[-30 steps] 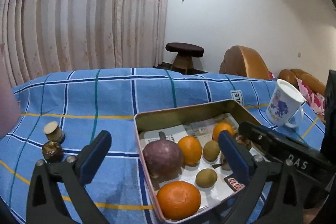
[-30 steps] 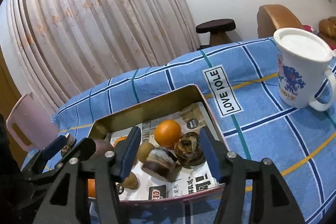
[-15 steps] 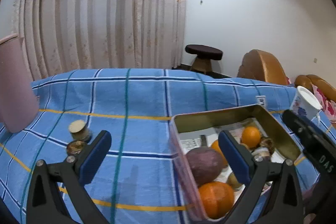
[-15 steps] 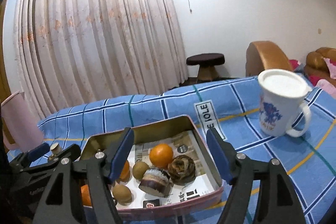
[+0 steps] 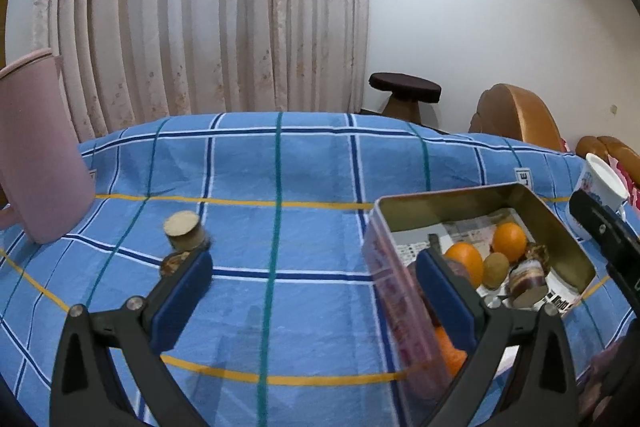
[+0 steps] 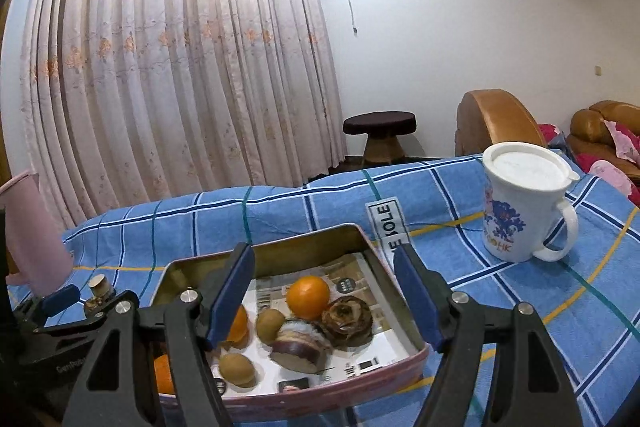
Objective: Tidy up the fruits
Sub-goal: 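Move both tools back to the remaining items beside the jug, then grasp the wrinkled brown round item with the left tool while the right tool grasps the small cake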
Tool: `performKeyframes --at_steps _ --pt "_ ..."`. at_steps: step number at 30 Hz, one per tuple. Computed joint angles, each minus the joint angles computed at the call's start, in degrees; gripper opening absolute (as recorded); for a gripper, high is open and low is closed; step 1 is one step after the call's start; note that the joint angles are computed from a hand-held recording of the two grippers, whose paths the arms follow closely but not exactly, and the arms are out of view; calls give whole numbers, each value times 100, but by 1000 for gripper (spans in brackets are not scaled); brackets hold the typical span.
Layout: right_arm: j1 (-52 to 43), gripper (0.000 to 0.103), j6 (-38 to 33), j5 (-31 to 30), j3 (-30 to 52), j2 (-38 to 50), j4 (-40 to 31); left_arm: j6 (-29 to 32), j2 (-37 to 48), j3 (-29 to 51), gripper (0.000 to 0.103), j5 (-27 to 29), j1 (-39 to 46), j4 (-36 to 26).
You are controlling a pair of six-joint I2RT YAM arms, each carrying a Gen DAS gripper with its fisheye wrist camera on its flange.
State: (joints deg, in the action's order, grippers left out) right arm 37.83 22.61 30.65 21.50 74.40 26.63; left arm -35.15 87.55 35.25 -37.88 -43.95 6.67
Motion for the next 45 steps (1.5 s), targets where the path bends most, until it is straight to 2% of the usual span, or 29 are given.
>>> performKeyframes --at_steps 6,23,28,33,38,41,45 --pt "384 73 351 210 346 393 -197 255 -372 -375 103 -30 243 69" --pt "1608 74 600 845 1797 2006 -316 770 -1425 -1291 103 739 1535 177" --pt "1761 74 707 885 2266 2407 -497 1018 -1734 -1503 103 1180 2159 174" --pt "1816 74 948 784 2944 2894 -975 1571 -1715 -1476 103 1486 2918 9" --pt "1832 74 1229 640 3683 3394 -1567 2182 -1608 -1437 103 2266 3764 -53" --pt "1875 74 1131 617 3789 3476 -1616 2361 -1652 -1477 103 2433 3760 10" --pt "1891 74 1152 674 3575 3344 -1412 2471 -1481 -1321 103 3131 3477 -15"
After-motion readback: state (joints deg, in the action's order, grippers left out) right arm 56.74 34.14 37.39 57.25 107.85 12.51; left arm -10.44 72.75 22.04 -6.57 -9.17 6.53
